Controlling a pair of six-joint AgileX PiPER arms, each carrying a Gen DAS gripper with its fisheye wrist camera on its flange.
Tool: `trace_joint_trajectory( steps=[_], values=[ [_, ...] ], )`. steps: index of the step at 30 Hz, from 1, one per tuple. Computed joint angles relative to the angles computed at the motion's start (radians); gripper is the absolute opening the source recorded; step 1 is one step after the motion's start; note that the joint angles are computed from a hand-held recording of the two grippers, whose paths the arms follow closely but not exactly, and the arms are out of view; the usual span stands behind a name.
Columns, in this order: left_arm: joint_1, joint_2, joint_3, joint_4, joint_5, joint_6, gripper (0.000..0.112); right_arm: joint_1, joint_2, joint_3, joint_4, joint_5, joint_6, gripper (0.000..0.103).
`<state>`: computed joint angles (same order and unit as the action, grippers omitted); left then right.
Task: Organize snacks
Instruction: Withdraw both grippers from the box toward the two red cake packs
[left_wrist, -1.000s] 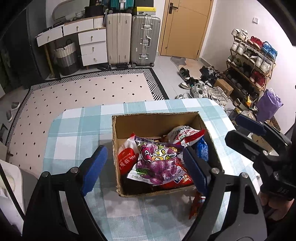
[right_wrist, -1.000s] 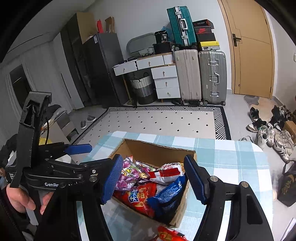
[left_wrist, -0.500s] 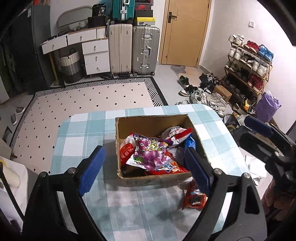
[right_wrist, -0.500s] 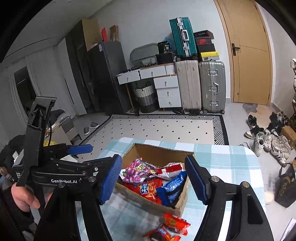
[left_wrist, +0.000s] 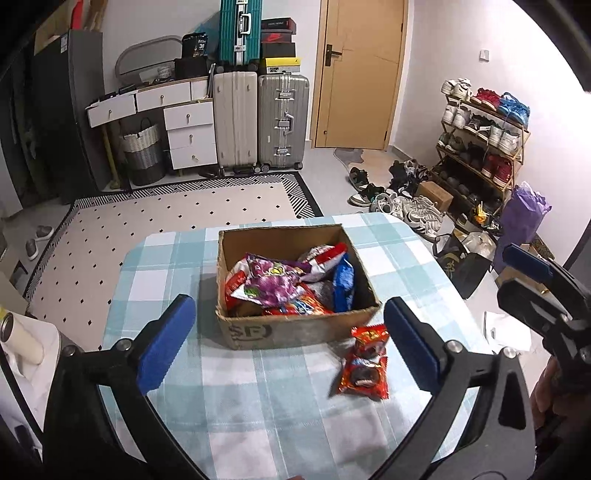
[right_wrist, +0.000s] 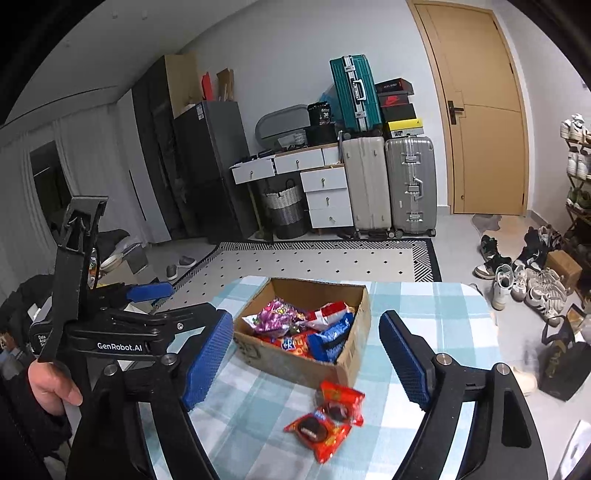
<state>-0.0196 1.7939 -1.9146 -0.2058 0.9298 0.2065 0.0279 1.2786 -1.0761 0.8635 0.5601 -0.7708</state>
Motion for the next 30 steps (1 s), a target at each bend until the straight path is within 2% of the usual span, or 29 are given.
trace_joint_trajectory(
  steps=[3, 9, 14, 22, 24, 30],
  values=[
    [-0.017, -0.064, 0.092, -0.001, -0.035, -0.004, 0.102, -0.038, -0.066, 0.069, 0.045, 0.019, -0.047, 0.088],
    [-0.093, -0.181, 0.288, 0.091, -0.130, -0.038, 0.102, -0.111, -0.165, 0.194, 0.107, 0.057, -0.135, 0.088],
    [-0.115, -0.237, 0.408, 0.063, -0.180, -0.024, 0.102, -0.181, -0.193, 0.262, 0.160, 0.095, -0.185, 0.088],
    [-0.142, -0.206, 0.509, 0.054, -0.235, -0.031, 0.102, -0.380, -0.236, 0.383, 0.247, 0.218, -0.314, 0.088],
    [-0.143, -0.171, 0.511, 0.031, -0.240, -0.019, 0.102, -0.400, -0.245, 0.405, 0.242, 0.215, -0.331, 0.088],
    [-0.190, -0.077, 0.526, 0.089, -0.298, -0.051, 0.102, -0.415, -0.217, 0.475, 0.288, 0.172, -0.412, 0.088]
  ],
)
